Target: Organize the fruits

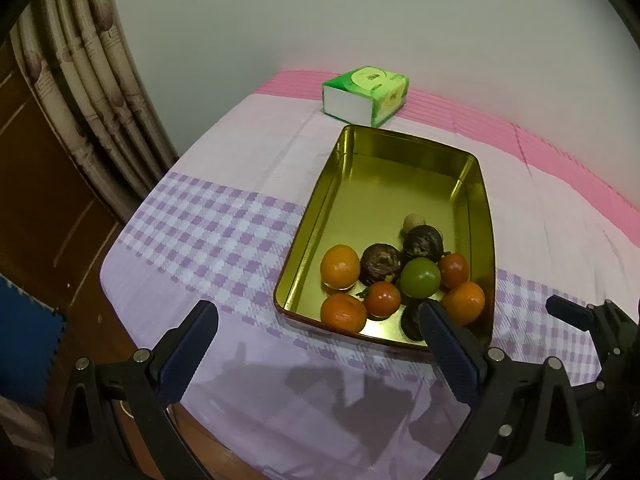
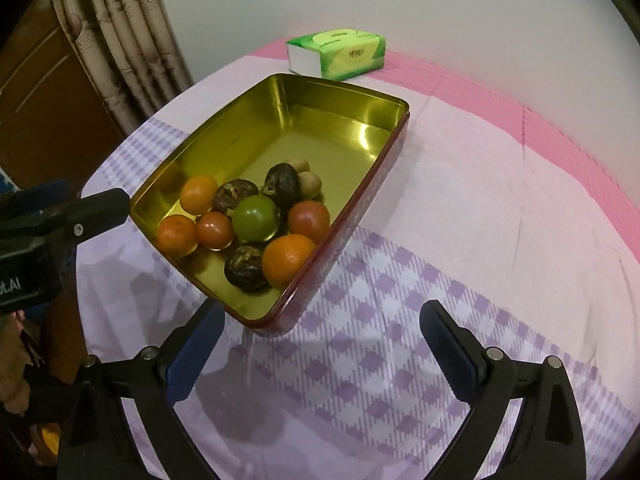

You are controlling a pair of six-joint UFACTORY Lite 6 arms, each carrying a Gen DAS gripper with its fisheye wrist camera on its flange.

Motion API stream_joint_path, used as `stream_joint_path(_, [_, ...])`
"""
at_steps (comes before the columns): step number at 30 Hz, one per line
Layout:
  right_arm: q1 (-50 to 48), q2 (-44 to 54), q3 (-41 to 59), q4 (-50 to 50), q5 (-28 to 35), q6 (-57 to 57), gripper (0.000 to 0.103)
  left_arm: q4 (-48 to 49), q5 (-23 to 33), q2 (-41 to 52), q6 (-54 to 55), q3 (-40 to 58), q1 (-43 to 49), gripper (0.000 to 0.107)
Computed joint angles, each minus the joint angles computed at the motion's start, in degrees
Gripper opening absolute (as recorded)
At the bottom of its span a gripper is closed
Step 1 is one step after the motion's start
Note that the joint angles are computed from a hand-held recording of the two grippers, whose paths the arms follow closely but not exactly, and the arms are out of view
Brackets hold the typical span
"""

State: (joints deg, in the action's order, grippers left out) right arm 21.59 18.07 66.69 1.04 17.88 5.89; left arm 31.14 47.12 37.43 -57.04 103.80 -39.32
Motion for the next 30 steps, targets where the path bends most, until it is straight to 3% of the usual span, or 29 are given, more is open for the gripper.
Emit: stream_joint_path(30, [1.62, 2.60, 0.57, 3.11, 0.16, -3.50, 0.098, -3.01, -1.69, 0.69, 2.60, -0.33, 0.82, 0.100])
